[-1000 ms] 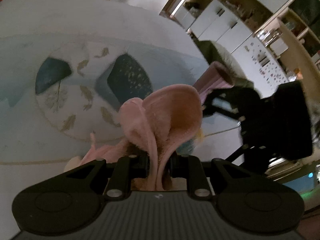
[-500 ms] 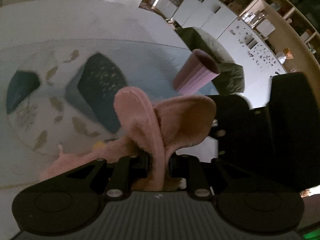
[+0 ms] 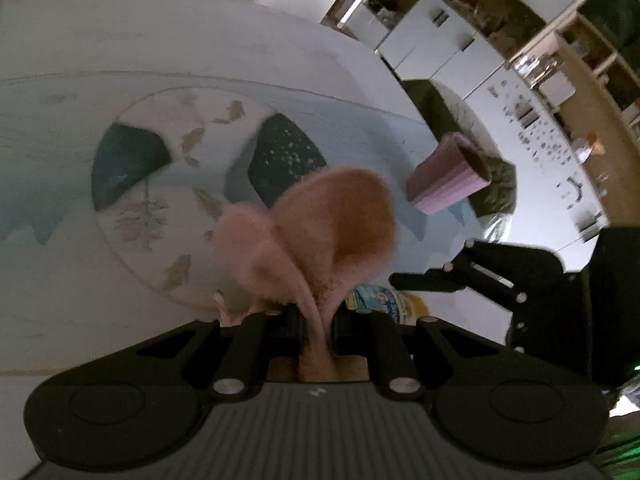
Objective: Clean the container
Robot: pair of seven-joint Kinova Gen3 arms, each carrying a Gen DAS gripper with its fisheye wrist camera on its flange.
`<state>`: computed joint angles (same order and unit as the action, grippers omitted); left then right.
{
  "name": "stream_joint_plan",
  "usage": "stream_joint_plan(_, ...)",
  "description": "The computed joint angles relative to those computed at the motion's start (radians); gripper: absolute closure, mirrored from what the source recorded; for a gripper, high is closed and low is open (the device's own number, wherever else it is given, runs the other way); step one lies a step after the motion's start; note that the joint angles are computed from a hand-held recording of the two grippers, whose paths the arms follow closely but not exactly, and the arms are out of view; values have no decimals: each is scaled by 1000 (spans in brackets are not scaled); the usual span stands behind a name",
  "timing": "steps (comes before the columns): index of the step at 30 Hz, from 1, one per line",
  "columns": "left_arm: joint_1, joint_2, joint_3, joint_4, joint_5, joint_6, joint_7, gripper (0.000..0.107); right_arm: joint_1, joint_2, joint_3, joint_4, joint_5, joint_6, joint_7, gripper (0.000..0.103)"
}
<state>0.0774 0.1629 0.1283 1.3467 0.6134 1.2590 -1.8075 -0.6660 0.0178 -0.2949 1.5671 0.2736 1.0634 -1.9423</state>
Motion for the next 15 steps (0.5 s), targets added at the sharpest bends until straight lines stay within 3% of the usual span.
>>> stream_joint_plan(5,-53,21,2,-55,101,79,-91,95,-22,19,-6,-20,32,16,-97,39)
stream_joint_plan(15,13,113,58,-144,78,176,-240,95,-92,74,3,-66,96,38,-210,40)
